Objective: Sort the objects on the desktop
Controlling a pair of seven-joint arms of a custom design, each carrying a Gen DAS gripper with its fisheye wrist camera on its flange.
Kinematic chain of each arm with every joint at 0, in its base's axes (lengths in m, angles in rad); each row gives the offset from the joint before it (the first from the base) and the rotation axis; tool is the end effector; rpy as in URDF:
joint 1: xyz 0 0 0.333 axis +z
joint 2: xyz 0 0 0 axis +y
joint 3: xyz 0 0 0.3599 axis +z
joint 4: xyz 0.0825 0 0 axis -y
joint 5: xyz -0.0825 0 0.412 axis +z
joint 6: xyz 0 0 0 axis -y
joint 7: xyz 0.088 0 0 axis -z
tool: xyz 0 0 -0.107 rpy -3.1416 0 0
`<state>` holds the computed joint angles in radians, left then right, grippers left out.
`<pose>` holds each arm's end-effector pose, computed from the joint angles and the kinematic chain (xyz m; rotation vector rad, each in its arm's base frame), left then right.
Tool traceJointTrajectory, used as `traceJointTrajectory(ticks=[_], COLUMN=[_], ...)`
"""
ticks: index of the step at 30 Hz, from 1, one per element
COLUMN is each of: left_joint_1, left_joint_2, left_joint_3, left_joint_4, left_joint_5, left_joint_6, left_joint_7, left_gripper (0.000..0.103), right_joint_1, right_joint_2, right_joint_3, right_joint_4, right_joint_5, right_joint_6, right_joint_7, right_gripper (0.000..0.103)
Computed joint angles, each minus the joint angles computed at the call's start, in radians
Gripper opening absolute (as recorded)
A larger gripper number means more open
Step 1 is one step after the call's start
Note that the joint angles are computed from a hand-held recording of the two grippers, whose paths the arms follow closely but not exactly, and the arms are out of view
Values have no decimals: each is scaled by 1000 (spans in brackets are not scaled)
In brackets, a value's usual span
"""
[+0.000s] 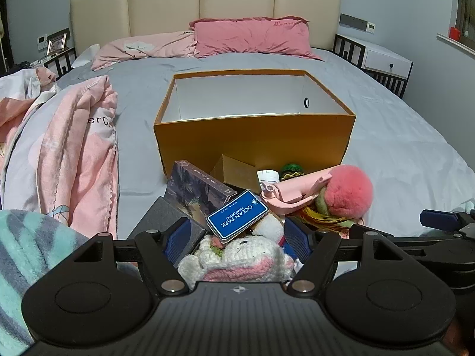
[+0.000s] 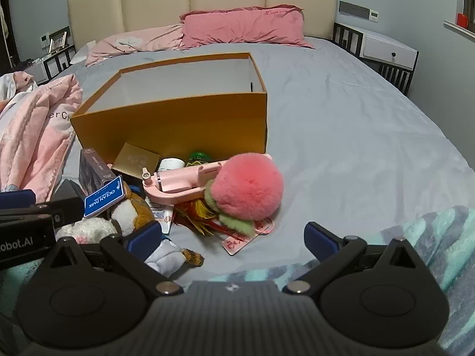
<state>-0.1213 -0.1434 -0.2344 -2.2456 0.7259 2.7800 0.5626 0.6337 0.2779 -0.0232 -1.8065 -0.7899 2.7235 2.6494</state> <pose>0.5110 -0.2267 0.5223 -1.7900 1.7131 -0.7465 0.5629 0.4278 0.4828 -1.8601 1.5782 -0.6460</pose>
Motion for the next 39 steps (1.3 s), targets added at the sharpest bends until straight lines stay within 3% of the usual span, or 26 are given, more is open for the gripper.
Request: traceJointTrajectory(ticks=[28, 39], left_joint_1=[-4, -12], left_joint_2=[2, 0], left_joint_3=[4, 19], left_joint_4=[3, -9], left_joint_5=[-25, -132], left_joint_6=[-7, 4], left_joint_7=[8, 76], left_gripper=[83, 82], right_joint_1=[-2, -9], right_joint_2=[1, 6], right_joint_3=[7, 17], right_joint_4=[1, 3], right_joint_5=[23, 68], right_joint_6=[-16, -9], right_joint_7=[-33, -83], right_gripper=[102, 102])
